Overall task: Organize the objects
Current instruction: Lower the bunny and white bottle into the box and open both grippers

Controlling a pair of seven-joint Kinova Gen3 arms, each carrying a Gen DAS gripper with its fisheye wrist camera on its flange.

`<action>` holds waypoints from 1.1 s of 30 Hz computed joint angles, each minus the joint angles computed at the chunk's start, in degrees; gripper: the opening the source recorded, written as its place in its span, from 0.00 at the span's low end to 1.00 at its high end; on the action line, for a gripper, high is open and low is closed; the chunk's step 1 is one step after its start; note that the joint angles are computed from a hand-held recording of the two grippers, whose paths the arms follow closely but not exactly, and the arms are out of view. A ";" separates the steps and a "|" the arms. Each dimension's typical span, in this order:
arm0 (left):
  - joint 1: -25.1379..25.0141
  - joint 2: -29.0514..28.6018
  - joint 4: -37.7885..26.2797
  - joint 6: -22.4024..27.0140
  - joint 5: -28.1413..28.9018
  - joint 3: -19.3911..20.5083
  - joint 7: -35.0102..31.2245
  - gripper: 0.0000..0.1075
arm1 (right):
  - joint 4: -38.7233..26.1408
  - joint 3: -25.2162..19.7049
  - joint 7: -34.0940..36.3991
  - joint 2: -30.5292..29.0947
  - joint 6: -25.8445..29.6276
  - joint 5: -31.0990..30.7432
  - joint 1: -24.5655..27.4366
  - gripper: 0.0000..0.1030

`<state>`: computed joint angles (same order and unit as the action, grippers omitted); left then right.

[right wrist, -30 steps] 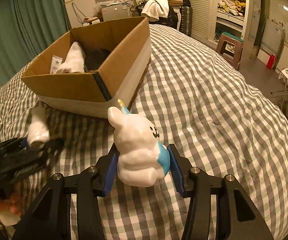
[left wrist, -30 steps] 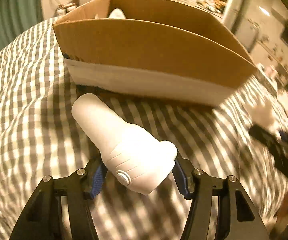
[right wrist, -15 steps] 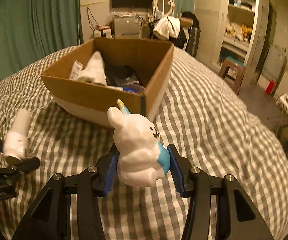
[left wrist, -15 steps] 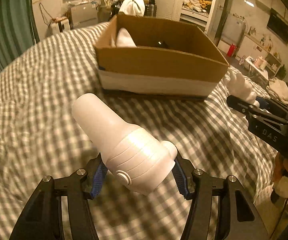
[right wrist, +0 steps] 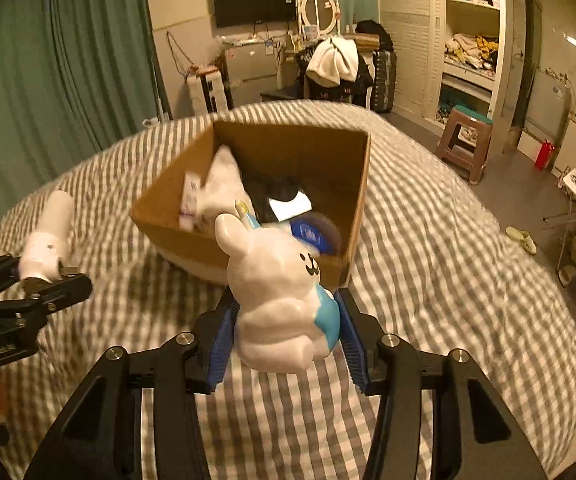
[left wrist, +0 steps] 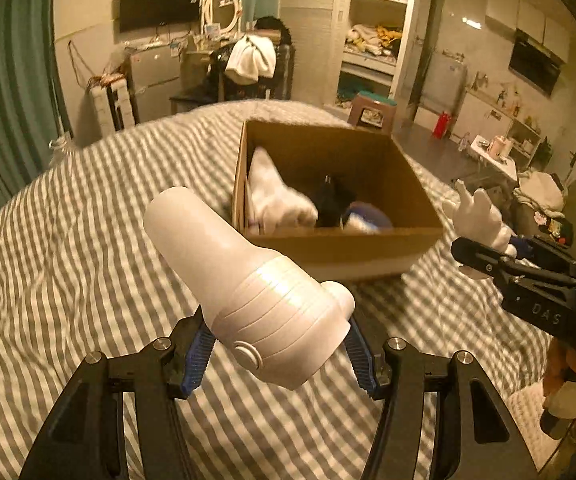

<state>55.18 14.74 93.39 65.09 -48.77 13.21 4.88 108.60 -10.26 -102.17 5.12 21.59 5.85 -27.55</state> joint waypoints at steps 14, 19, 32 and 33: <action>-6.48 1.93 -6.43 -6.80 -4.09 -3.99 -11.81 0.56 | -21.87 1.75 -2.66 8.50 8.50 5.22 -5.10 0.46; -9.56 3.12 -4.32 -16.41 -2.50 -5.64 -15.10 0.56 | -33.17 1.67 -0.17 17.58 15.93 0.56 -3.97 0.46; -10.48 5.99 -5.07 -23.90 7.31 -10.40 -21.03 0.76 | -40.00 4.67 0.19 24.53 20.61 -2.31 -2.55 0.60; -9.79 5.81 -5.23 -23.27 6.73 -10.79 -20.63 0.76 | -39.97 4.82 0.17 24.20 20.57 -2.23 -2.53 0.61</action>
